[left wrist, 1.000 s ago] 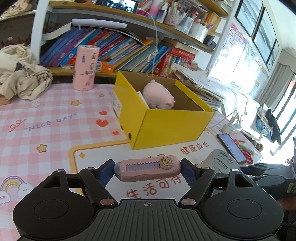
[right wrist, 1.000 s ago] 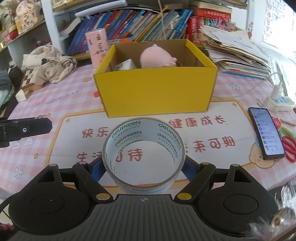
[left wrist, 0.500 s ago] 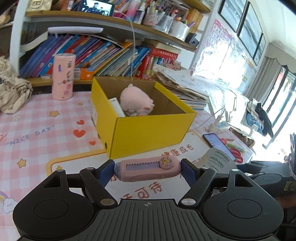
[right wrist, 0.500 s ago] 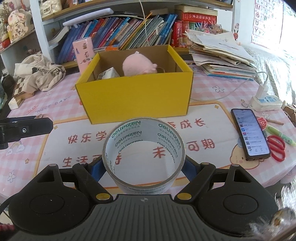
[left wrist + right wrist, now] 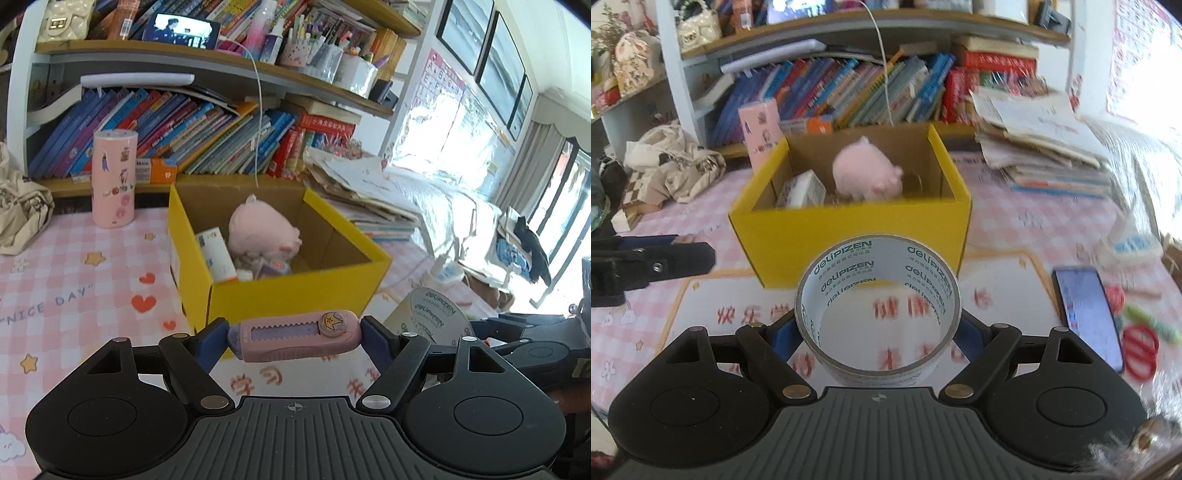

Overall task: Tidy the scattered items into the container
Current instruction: 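Lower the tape roll and knife into the yellow box and open both tools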

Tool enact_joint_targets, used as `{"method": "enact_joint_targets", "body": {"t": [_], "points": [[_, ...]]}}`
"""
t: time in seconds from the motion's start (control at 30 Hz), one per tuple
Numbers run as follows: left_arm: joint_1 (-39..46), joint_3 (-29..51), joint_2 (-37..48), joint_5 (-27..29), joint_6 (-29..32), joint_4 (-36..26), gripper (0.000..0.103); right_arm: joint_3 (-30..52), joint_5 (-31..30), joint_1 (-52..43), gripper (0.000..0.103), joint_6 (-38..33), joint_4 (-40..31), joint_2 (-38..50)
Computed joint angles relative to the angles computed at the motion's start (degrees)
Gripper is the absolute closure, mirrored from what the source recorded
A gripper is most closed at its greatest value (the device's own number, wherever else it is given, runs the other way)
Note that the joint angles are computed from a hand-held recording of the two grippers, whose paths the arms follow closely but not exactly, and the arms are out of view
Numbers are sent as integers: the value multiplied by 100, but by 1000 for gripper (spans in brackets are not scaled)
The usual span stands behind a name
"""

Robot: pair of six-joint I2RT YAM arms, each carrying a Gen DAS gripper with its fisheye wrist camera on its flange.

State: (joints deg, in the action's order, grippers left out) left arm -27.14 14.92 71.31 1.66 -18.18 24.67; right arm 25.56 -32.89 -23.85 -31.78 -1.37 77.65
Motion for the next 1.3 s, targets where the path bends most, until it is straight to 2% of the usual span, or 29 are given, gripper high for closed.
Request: {"method": "enact_joint_targets", "body": {"t": [0.33,0.73,0.9,1.1,1.3], "points": [[-170,899,856,-530,-112,330,25,1138,-608,219,21,-271,117,752],[-171,2193,1984,-1232,70,298,25,2964,-950,710,21,-619,295,2306],[-90,2799,2601,-1377,250,-3,25,3799,-775,981,21,-1249,-27,3141],[-40,3397,3245,-1511,531,-436,25,4697,-534,1272,21,-2047,-737,3973],[21,3810,3682,-1546,600,-751,25,5524,-315,1469,21,-2352,-1384,4615]]}}
